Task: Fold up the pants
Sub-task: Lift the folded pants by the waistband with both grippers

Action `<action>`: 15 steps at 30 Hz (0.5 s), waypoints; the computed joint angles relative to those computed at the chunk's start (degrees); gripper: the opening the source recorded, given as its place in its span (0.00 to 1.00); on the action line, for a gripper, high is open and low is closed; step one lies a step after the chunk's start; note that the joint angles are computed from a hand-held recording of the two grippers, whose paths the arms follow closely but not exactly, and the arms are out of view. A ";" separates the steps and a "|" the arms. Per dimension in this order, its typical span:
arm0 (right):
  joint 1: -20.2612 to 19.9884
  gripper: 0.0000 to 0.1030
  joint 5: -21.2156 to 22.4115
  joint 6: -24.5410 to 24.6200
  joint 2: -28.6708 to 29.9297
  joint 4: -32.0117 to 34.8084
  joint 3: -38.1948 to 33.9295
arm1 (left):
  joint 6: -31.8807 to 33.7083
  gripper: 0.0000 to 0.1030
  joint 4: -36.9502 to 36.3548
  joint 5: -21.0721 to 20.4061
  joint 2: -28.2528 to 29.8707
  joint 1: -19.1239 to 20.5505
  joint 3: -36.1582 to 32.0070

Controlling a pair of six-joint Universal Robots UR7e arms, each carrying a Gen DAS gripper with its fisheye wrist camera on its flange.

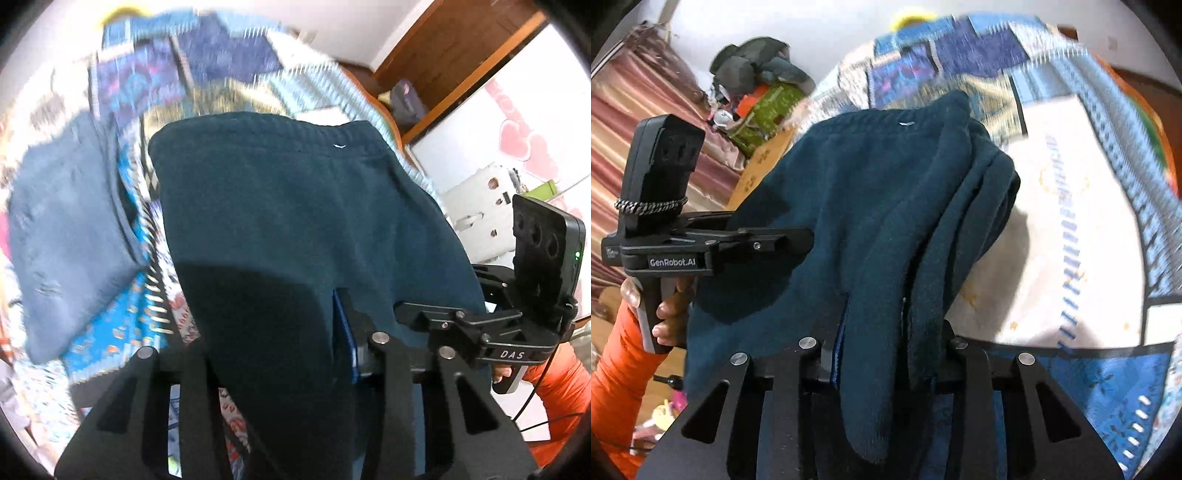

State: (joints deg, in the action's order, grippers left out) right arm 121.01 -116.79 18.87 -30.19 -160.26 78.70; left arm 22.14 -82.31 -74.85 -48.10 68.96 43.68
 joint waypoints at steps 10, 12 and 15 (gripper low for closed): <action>4.36 0.27 -4.51 -13.82 8.91 -0.17 -19.69 | 5.38 0.36 -13.03 -0.78 -5.90 -2.21 -0.83; 4.99 0.27 -4.78 -16.25 11.97 1.03 -25.80 | 6.51 0.36 -15.60 -0.30 -6.02 -2.40 -2.38; 5.34 0.27 -3.96 -18.00 17.65 4.98 -37.29 | 6.62 0.36 -15.94 -0.61 -4.07 -1.92 -8.56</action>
State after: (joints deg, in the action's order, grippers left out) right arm 126.35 -120.75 0.87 -12.54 -155.28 41.42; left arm 28.76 -98.25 -75.46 -52.17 67.04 35.12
